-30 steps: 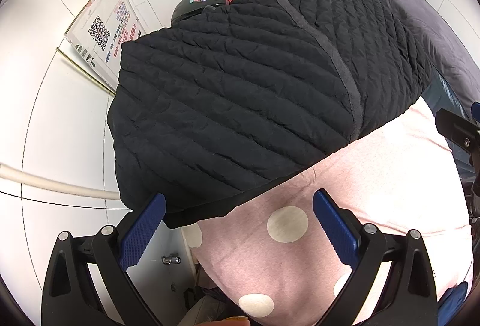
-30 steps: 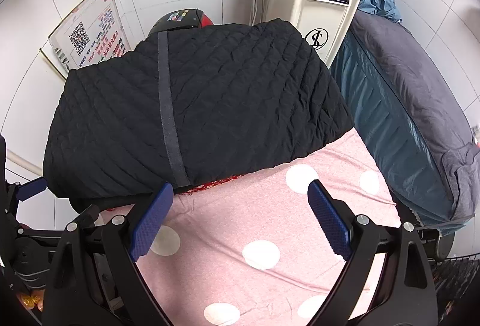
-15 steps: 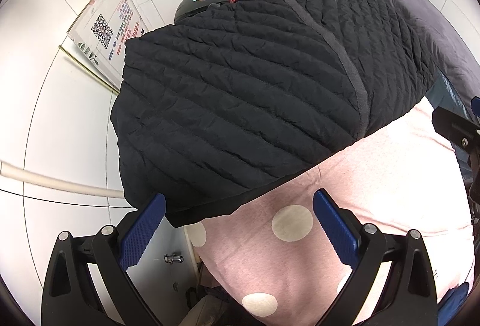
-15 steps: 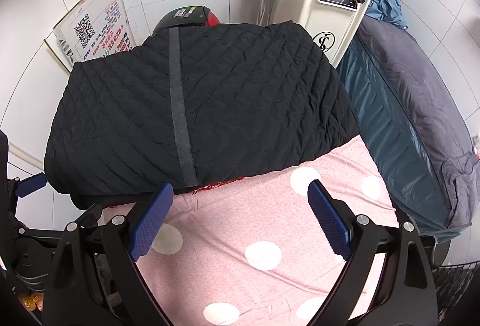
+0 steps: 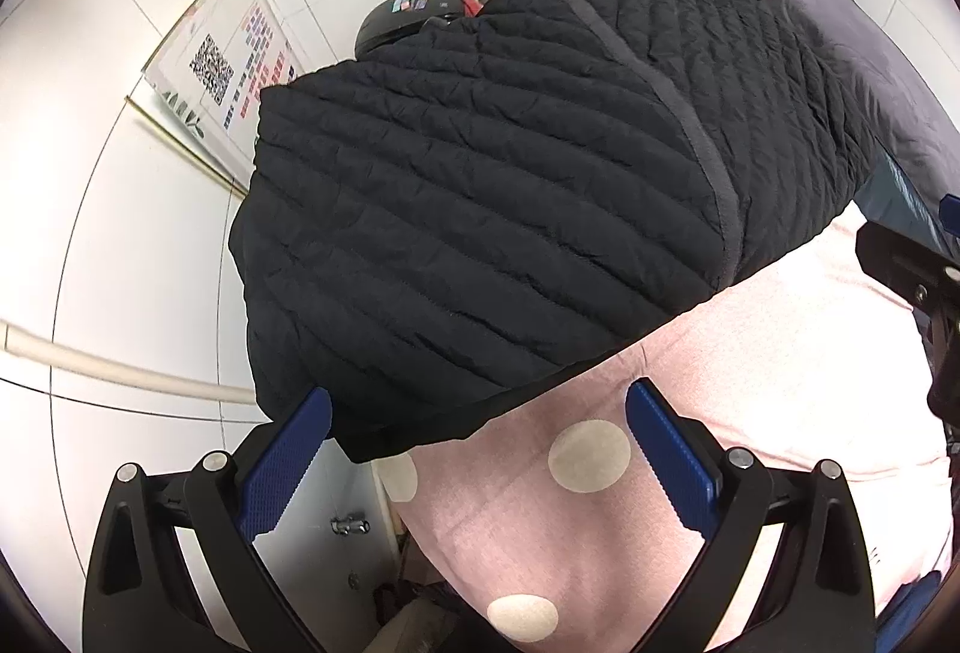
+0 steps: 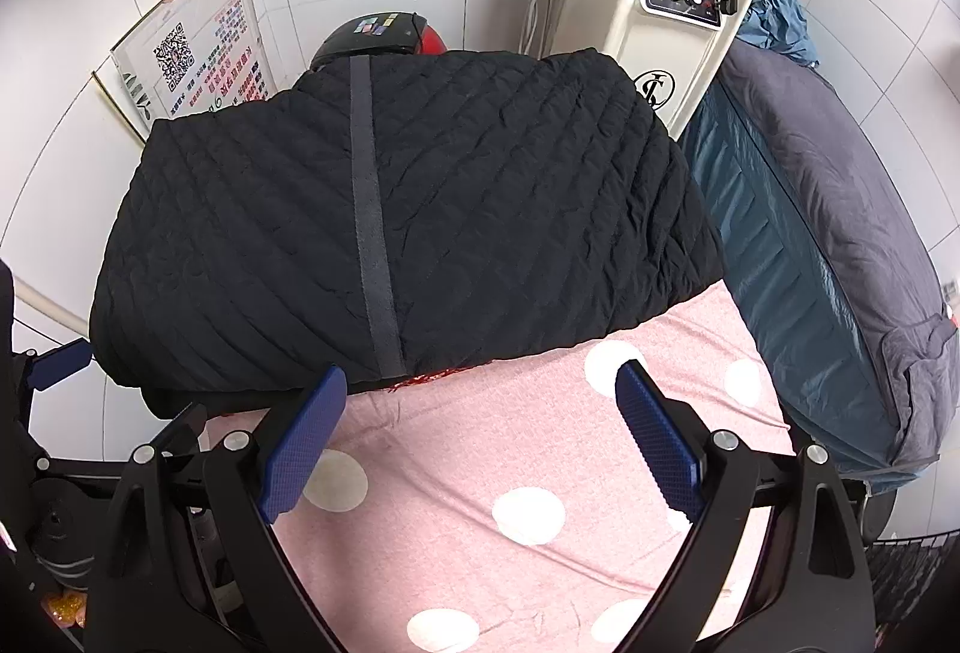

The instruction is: Fold large clothes

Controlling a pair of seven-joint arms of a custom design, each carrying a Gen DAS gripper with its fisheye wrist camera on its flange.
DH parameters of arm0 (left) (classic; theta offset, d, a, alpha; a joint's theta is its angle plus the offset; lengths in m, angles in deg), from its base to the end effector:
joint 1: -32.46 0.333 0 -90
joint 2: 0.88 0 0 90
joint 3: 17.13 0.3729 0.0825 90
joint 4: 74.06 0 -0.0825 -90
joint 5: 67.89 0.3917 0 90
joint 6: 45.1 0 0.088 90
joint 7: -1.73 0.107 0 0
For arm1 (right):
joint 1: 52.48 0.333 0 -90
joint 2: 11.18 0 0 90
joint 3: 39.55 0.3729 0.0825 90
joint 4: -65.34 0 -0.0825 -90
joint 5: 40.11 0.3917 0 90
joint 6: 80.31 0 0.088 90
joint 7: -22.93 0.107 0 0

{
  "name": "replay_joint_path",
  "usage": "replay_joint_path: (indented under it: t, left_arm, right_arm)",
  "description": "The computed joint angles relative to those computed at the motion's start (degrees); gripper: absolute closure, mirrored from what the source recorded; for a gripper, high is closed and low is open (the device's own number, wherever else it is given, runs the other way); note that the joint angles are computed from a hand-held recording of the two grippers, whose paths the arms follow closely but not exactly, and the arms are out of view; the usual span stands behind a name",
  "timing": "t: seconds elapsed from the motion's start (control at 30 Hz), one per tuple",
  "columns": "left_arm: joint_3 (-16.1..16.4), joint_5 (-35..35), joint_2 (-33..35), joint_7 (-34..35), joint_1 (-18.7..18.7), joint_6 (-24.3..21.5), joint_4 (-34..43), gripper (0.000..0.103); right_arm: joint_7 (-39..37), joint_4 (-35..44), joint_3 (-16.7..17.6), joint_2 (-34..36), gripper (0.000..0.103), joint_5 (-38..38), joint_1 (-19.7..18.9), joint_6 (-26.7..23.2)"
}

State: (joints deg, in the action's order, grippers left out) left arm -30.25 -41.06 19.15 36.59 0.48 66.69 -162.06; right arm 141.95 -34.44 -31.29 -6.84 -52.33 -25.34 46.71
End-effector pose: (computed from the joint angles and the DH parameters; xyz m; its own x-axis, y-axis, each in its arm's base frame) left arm 0.5311 -0.4562 0.5211 0.0597 -0.9844 -0.1655 -0.9464 -0.0031 -0.3230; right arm 0.5220 0.3584 0.6198 0.2043 -0.9788 -0.0131 -0.8872 -0.1795 -0.4250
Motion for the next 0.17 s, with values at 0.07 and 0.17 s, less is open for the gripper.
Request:
replay_joint_path:
  t: [0.07,0.17]
  left_arm:
    - [-0.01,-0.62,-0.11,0.06,0.30,0.10,-0.20,0.006]
    - [0.03,-0.56,-0.20,-0.12,0.31,-0.16,-0.38,0.006]
  right_arm:
    - [-0.08,0.19,0.03,0.08,0.013,-0.03,0.06,-0.07]
    - [-0.23,0.39,0.07,0.19,0.013,0.10,0.14,-0.12]
